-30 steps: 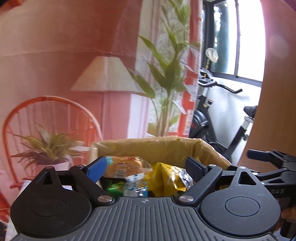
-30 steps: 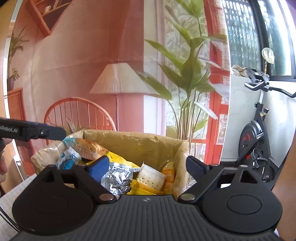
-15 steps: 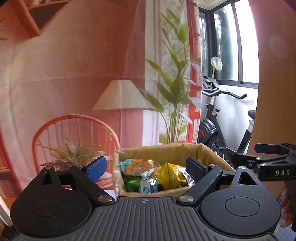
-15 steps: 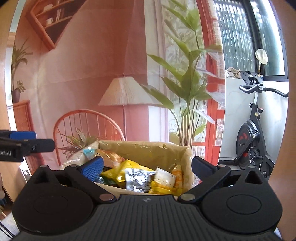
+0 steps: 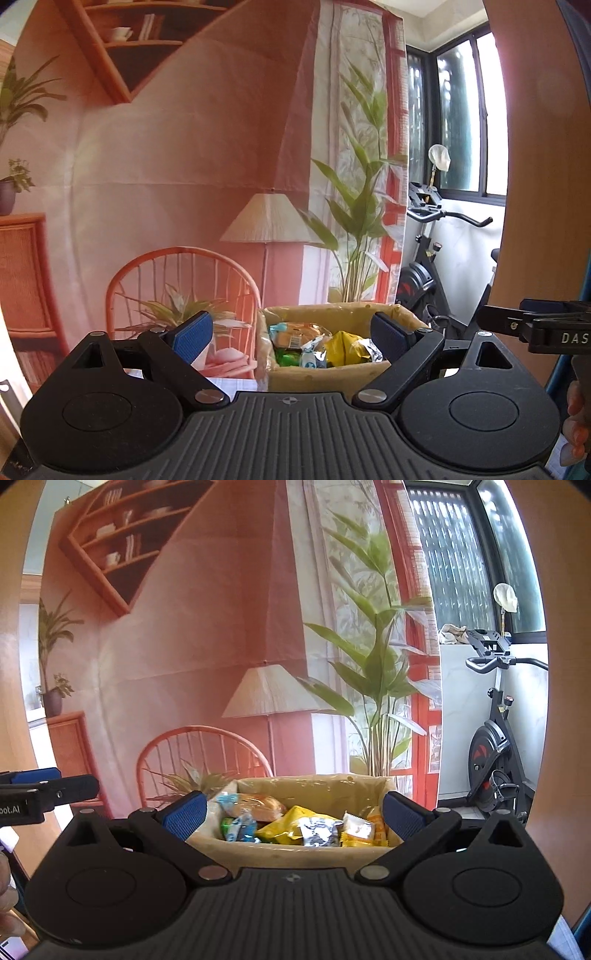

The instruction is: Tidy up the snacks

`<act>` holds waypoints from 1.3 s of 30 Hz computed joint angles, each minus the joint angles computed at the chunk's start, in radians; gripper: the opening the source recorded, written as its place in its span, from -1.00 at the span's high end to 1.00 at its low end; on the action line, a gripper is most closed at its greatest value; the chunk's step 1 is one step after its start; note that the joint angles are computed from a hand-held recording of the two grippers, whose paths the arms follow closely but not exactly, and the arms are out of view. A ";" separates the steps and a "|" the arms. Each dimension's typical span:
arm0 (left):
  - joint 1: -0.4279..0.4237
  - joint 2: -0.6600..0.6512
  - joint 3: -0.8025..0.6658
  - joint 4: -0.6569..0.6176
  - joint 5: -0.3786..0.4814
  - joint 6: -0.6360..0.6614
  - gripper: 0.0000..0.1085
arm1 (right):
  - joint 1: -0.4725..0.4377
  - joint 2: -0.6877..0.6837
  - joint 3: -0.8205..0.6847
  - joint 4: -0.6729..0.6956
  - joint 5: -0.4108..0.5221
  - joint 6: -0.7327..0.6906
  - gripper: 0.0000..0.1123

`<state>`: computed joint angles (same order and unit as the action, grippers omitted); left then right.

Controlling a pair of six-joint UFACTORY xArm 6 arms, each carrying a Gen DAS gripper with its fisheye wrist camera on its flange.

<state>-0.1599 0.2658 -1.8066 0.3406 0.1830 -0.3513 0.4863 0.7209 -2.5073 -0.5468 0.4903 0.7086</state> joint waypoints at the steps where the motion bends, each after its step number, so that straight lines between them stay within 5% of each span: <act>1: 0.001 -0.019 0.020 0.001 -0.001 0.005 -0.73 | 0.004 -0.036 0.053 -0.033 -0.016 0.031 -0.83; 12: 0.020 -0.103 0.111 0.048 -0.052 -0.007 -0.73 | 0.056 -0.170 0.214 -0.220 -0.016 0.177 -0.83; 39: 0.027 -0.138 0.145 0.036 -0.065 -0.001 -0.73 | 0.052 -0.239 0.301 -0.276 -0.031 0.259 -0.83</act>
<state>-0.1333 0.1282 -1.6617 0.3768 0.1183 -0.3520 0.5384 0.4819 -2.2058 -0.8223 0.4593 0.9679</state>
